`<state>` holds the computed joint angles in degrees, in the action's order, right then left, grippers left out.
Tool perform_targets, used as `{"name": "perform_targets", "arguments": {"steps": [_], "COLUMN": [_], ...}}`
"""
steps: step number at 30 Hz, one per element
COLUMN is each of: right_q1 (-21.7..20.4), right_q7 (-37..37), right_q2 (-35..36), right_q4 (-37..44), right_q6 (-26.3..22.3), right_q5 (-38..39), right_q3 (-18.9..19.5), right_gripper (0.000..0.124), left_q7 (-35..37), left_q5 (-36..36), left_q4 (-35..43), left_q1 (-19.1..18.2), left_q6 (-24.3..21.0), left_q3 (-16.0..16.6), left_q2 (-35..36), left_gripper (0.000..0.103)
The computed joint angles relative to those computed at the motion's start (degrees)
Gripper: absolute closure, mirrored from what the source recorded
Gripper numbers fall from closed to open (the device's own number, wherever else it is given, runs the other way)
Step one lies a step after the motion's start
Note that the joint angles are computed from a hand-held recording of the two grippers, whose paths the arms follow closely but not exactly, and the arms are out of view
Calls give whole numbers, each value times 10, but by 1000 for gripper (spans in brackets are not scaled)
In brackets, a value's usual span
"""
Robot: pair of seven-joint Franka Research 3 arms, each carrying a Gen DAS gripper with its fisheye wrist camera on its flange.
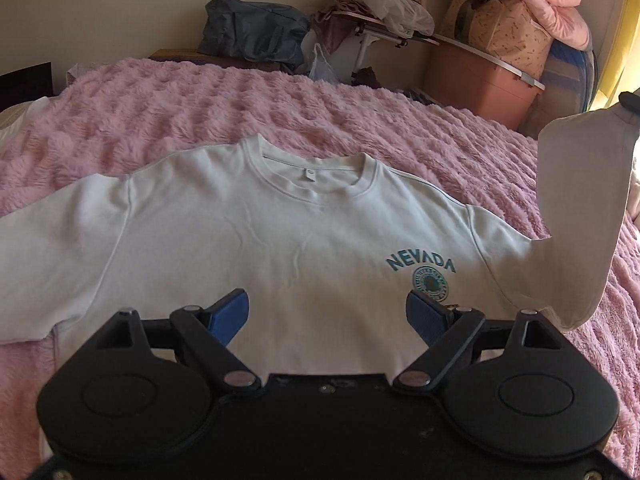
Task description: Fold small clothes
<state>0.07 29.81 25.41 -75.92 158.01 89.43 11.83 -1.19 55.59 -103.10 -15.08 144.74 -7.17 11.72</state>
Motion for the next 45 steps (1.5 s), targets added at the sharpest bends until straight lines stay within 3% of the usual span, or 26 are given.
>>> {"name": "perform_targets", "arguments": {"steps": [4,12,19,22,25,29,32,35,39,42,43,45], "right_q1": [28,98,142,149,154,134,112,100,94,89,88,85], "right_q7": [-28,-12,1,-16,-31,-86,-98,-144,-175,-162,-156,-148], "right_q2": [-15,-15,6,21,38,29,8,-32,-62,-69,-70,-71], "right_q4": [-27,-80,-130,-141,-142,-158,-172,-210,-234,-240,-242,-246], "right_q6": [-28,-65,-73,-68,-78,-104,-161,-161,-150,-136,-127,-114], "right_q5": [13,-38,-112,-130,-169,-171,-165,-144,-142,-155,-161,-166], "right_q3": [20,28,33,40,41,52,46,30,-3,-22,-27,-31], "right_gripper": [116,116,116,115,107,101,89,85,85,85,85,85], "left_q7": [-36,-93,-109,-134,-168,-174,-144,-136,-230,-355,-372,-337], "left_q5": [10,3,-13,-1,30,58,55,63,151,278,305,285], "left_q4": [-100,-255,-325,-338,-325,-284,-258,-242,-236,-225,-219,-211], "left_q1": [21,89,128,145,166,174,166,159,156,156,154,150], "left_q6": [-7,-1,-12,25,83,104,116,132,186,222,222,214], "left_q3": [1,-26,-49,-50,-48,-43,-28,-15,3,9,9,8], "left_q2": [-85,-219,-278,-280,-253,-198,-158,-131,-118,-115,-112,-103], "left_gripper": [12,12,12,12,12,12,12,12,13,14,14,17]}}
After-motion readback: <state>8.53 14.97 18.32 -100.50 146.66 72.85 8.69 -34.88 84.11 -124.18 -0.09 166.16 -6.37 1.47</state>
